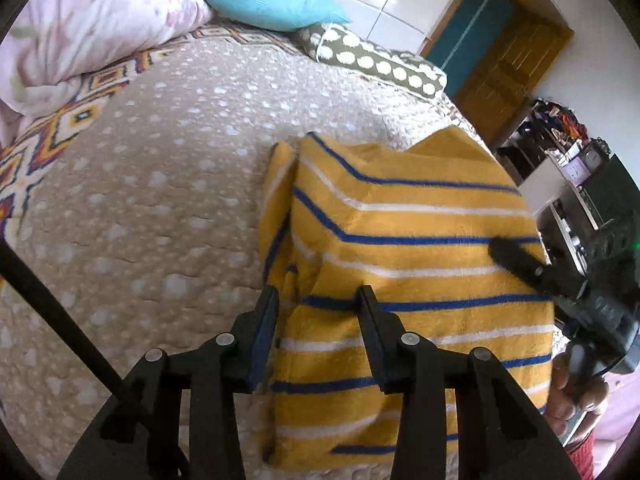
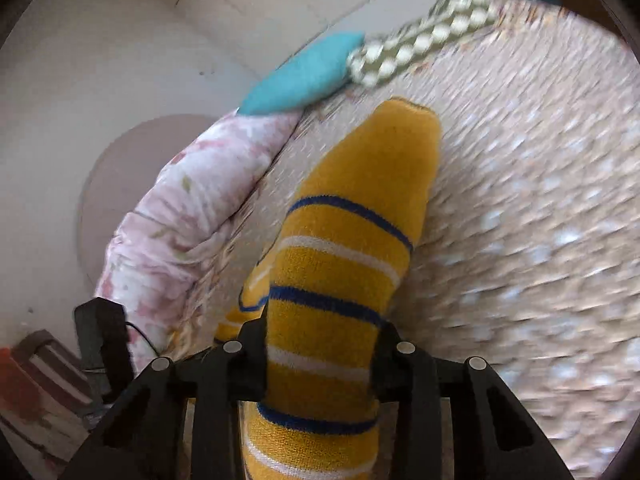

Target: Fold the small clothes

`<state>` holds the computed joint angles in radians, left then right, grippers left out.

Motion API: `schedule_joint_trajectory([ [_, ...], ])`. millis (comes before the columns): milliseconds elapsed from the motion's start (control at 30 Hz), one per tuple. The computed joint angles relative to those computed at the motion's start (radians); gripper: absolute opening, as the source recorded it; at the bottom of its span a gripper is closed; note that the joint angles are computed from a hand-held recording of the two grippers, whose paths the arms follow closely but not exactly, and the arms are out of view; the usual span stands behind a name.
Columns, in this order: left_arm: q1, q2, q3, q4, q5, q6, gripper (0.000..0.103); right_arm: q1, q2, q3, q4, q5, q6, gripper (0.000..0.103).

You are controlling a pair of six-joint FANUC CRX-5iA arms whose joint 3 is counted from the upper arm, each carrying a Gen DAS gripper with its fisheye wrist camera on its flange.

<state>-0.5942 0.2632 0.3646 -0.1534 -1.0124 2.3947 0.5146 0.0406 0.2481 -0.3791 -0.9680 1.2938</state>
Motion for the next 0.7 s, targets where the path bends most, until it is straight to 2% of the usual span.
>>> schedule_joint_trajectory([
  [33, 0.003, 0.014, 0.01, 0.005, -0.013, -0.003, 0.047, 0.009, 0.014, 0.003, 0.064, -0.039, -0.029, 0.049],
  [100, 0.019, -0.01, -0.041, 0.042, 0.028, -0.021, 0.05, -0.001, 0.019, -0.006, 0.088, -0.088, -0.046, 0.055],
  [167, 0.017, -0.039, -0.068, 0.03, 0.027, -0.002, 0.05, -0.004, -0.034, -0.06, 0.092, -0.036, -0.049, 0.056],
  [233, -0.005, -0.064, -0.072, -0.041, -0.012, 0.025, 0.05, 0.046, -0.093, -0.122, 0.215, 0.032, -0.095, 0.056],
  [300, -0.037, -0.063, -0.038, -0.138, -0.107, 0.054, 0.05, 0.074, -0.124, -0.151, 0.284, 0.064, -0.108, 0.056],
  [333, -0.036, -0.063, -0.035, -0.146, -0.137, 0.06, 0.042, 0.09, -0.133, -0.158, 0.315, 0.075, -0.12, 0.056],
  [367, -0.039, -0.05, -0.017, -0.162, -0.204, 0.083, 0.036, 0.103, -0.136, -0.16, 0.336, 0.083, -0.131, 0.049],
  [400, -0.032, -0.052, -0.027, -0.149, -0.219, 0.093, 0.034, 0.106, -0.131, -0.147, 0.333, 0.08, -0.125, 0.034],
  [500, -0.02, -0.123, -0.13, -0.102, -0.126, 0.125, 0.034, 0.123, -0.089, -0.084, 0.301, 0.044, -0.094, 0.025],
  [567, -0.054, -0.147, -0.146, -0.148, -0.122, 0.168, 0.038, 0.135, -0.046, -0.04, 0.283, 0.018, -0.077, 0.024],
  [633, -0.1, -0.164, -0.151, -0.213, -0.136, 0.217, 0.062, 0.147, 0.011, 0.012, 0.261, -0.011, -0.068, 0.024],
  [700, -0.152, -0.176, -0.155, -0.289, -0.159, 0.27, 0.068, 0.131, 0.08, 0.088, 0.166, -0.058, -0.032, 0.024],
])
